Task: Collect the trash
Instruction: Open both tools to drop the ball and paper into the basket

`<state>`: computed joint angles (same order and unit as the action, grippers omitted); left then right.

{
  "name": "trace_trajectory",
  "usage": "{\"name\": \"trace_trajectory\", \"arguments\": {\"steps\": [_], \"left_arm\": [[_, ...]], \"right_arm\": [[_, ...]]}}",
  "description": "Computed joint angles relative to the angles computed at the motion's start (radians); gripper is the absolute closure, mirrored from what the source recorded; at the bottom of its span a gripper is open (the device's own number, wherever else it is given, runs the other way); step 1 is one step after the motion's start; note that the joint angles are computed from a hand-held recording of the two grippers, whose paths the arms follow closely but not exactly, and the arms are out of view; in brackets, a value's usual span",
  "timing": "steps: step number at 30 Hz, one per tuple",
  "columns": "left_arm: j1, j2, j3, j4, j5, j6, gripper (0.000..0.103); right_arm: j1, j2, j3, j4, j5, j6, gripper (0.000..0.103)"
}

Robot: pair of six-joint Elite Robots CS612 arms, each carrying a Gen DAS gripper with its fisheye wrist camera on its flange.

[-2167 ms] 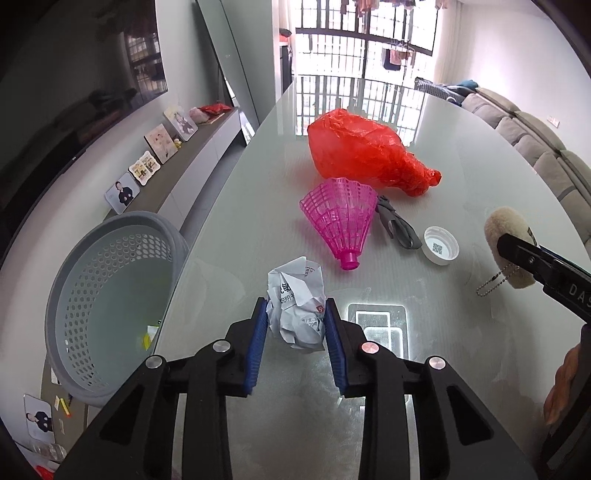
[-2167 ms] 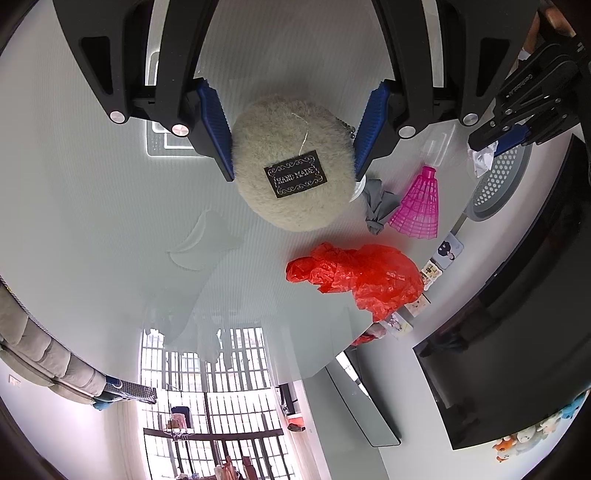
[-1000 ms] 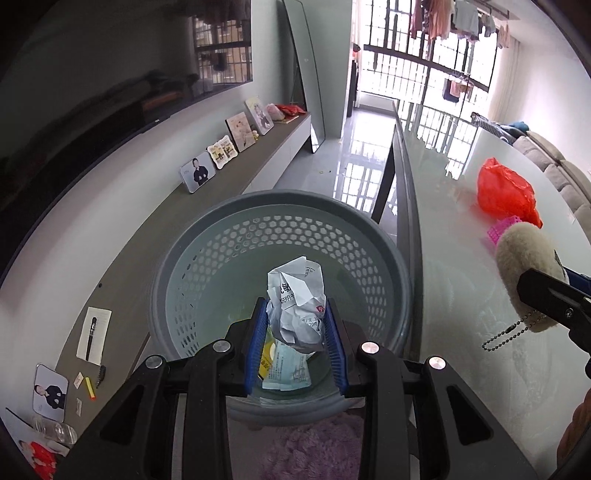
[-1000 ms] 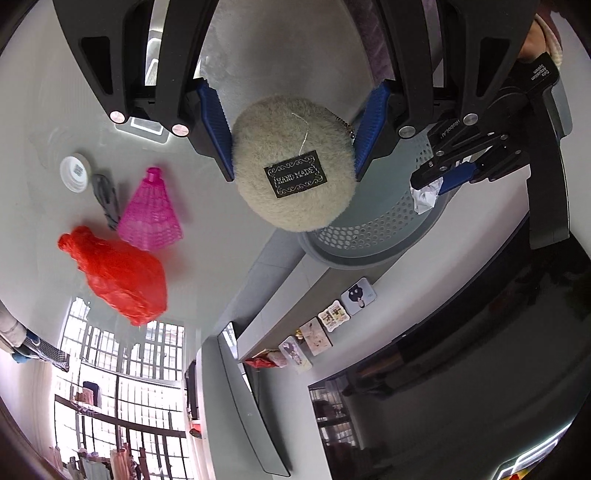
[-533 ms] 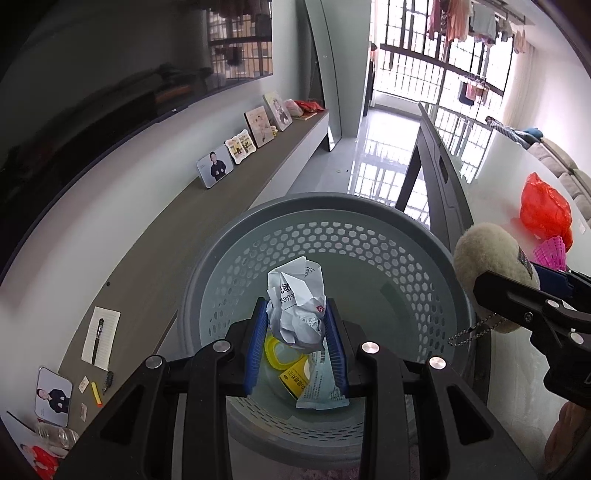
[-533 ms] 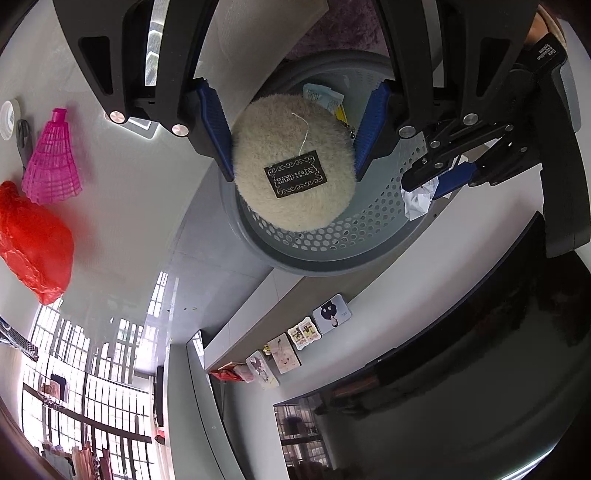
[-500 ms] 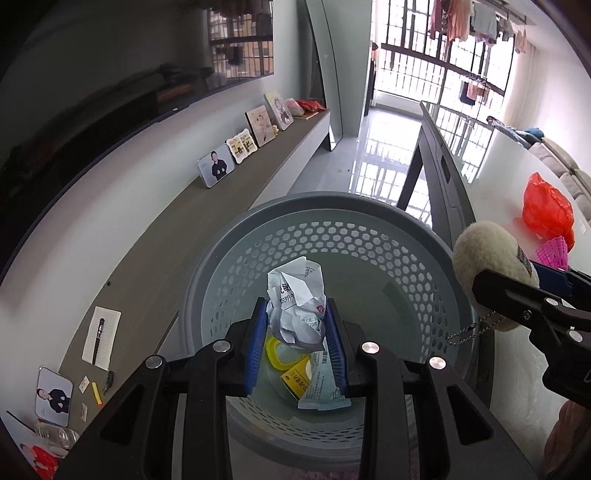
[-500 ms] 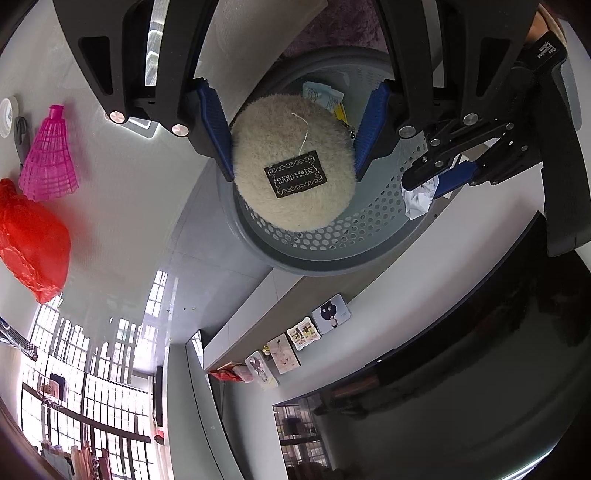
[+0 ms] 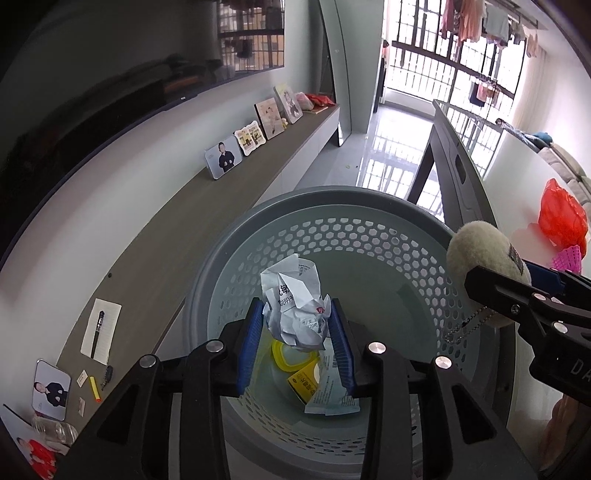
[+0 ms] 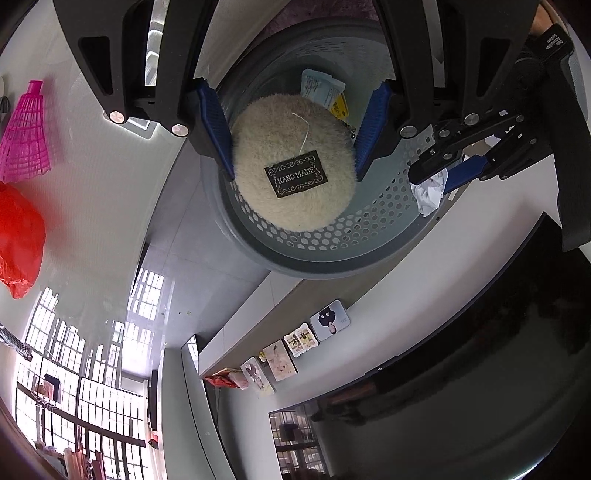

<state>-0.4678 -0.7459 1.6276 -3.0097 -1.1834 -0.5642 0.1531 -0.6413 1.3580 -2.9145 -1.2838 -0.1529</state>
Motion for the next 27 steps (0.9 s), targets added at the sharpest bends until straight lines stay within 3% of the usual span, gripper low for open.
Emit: {"name": "trace_trajectory", "arguments": {"steps": [4,7,19,27], "left_arm": [[-0.004,-0.004,0.006,-0.006,0.017,-0.006,0.042],[-0.004,-0.007,0.009,-0.002,0.021,-0.012,0.04],[-0.004,-0.015,0.015,0.027,0.024,-0.036,0.034],[-0.01,-0.053,0.052,0.035,0.031,-0.06,0.033]], "right_arm": [[-0.001,-0.003,0.01,-0.028,0.001,0.0,0.038],[-0.006,-0.004,0.014,-0.036,0.023,0.004,0.033],[-0.009,-0.01,0.023,-0.046,0.021,0.007,0.033],[-0.012,-0.022,0.041,-0.058,0.015,0.016,0.033]]}}
